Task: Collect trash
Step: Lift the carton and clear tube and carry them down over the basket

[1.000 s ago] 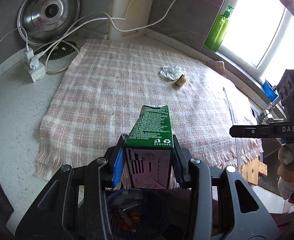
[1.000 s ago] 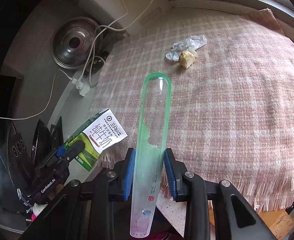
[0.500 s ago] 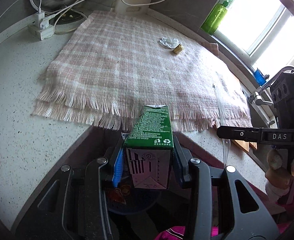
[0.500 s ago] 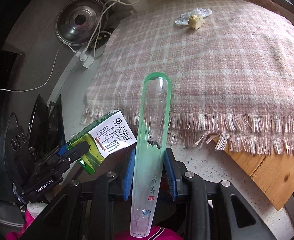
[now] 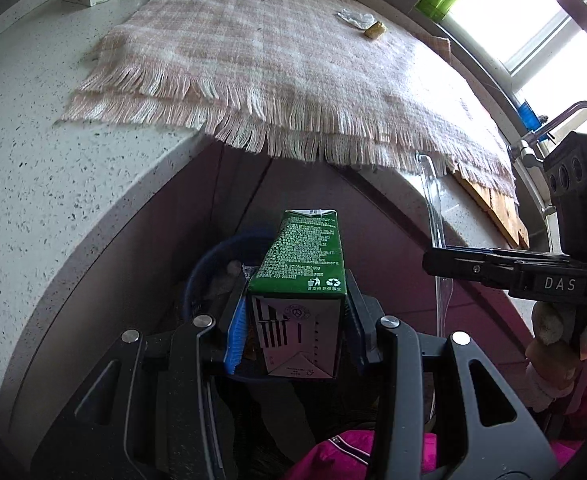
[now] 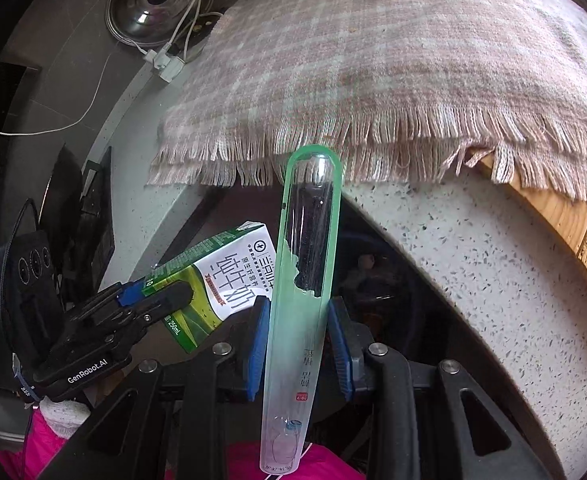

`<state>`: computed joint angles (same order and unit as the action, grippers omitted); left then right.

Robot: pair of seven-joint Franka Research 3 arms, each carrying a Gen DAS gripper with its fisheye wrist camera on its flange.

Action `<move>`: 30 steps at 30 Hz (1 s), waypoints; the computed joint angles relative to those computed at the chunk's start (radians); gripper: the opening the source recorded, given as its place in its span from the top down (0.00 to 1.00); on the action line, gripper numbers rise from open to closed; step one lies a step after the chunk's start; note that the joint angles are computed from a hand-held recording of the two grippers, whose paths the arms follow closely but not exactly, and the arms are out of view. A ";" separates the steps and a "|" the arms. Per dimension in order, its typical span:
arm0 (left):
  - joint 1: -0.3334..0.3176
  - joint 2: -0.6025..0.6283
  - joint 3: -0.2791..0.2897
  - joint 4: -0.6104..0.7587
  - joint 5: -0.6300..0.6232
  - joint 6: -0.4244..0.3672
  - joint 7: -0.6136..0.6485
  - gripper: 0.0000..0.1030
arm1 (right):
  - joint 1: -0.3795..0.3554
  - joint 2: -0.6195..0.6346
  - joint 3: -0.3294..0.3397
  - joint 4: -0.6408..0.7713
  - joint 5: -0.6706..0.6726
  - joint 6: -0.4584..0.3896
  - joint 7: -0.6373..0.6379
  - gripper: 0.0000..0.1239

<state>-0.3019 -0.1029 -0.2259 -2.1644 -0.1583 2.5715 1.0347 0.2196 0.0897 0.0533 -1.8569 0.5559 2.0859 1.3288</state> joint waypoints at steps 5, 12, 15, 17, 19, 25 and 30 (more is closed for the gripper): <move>-0.005 0.019 0.003 -0.024 -0.056 0.001 0.045 0.60 | 0.018 0.009 0.008 -0.037 -0.048 0.038 0.017 0.76; 0.000 0.065 -0.010 -0.028 -0.038 -0.023 0.052 0.60 | 0.040 0.041 0.016 -0.061 -0.111 0.061 0.037 0.76; 0.002 0.085 -0.017 -0.032 -0.035 -0.025 0.053 0.60 | 0.049 0.062 0.019 -0.067 -0.139 0.071 0.046 0.76; 0.004 0.101 -0.020 -0.034 -0.030 -0.026 0.049 0.60 | 0.054 0.077 0.020 -0.069 -0.155 0.077 0.054 0.76; 0.006 0.115 -0.023 -0.038 -0.029 -0.027 0.042 0.60 | 0.058 0.097 0.022 -0.063 -0.168 0.072 0.057 0.76; 0.016 0.151 -0.029 -0.039 -0.002 -0.040 0.012 0.60 | 0.086 0.148 0.025 -0.051 -0.249 0.093 0.076 0.76; 0.016 0.203 -0.035 0.005 0.066 -0.060 -0.045 0.60 | 0.103 0.201 0.027 -0.016 -0.286 0.085 0.105 0.76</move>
<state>-0.2860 0.1001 -0.2606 -2.1591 -0.0924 2.5114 0.9902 0.3227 0.2904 0.0798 -1.8727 0.2697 2.1708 1.4338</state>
